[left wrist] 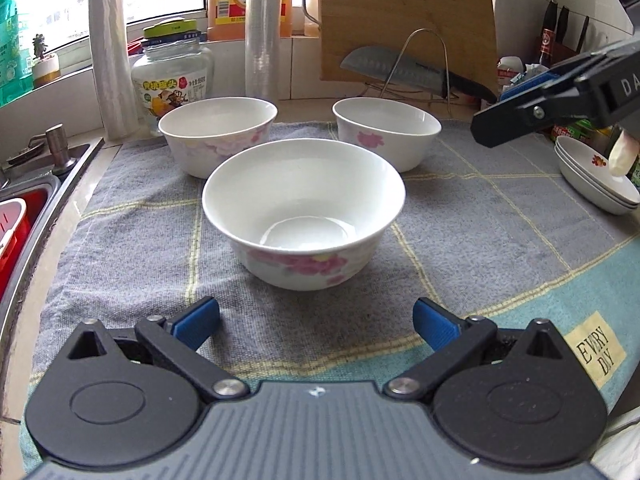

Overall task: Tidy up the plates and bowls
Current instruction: 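Move the right tool to a pink-flowered white bowl, then grip the bowl's rim with the right tool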

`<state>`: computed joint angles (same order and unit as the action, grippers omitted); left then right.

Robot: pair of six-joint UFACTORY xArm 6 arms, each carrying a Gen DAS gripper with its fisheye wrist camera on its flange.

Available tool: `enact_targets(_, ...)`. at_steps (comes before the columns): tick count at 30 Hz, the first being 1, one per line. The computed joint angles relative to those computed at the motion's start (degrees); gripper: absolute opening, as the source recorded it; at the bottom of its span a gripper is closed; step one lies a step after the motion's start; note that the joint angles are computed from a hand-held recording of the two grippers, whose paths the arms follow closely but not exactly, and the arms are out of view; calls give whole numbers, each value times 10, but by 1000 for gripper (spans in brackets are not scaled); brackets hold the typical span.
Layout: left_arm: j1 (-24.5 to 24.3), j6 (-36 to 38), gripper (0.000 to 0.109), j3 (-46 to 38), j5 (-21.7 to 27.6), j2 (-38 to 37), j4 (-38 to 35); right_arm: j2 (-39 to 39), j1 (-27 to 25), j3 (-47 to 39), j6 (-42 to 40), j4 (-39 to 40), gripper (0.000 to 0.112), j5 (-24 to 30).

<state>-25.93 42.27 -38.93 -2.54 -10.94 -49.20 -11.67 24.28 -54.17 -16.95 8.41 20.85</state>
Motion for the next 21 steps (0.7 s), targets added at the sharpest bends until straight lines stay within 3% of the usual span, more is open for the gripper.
enact_targets(4, -7, 125, 102, -25, 6, 10, -128, 21, 12, -21, -45, 51, 103, 15)
enact_targets(9, -6, 217, 102, -47, 11, 19, -217, 50, 27, -50, -111, 119, 103, 34)
enact_targets(16, -4, 380, 101, -92, 15, 35, -371, 97, 46, -95, -149, 155, 103, 51)
enact_targets(21, 0, 460, 100, -113, 24, 42, -443, 122, 47, -121, -162, 173, 103, 65)
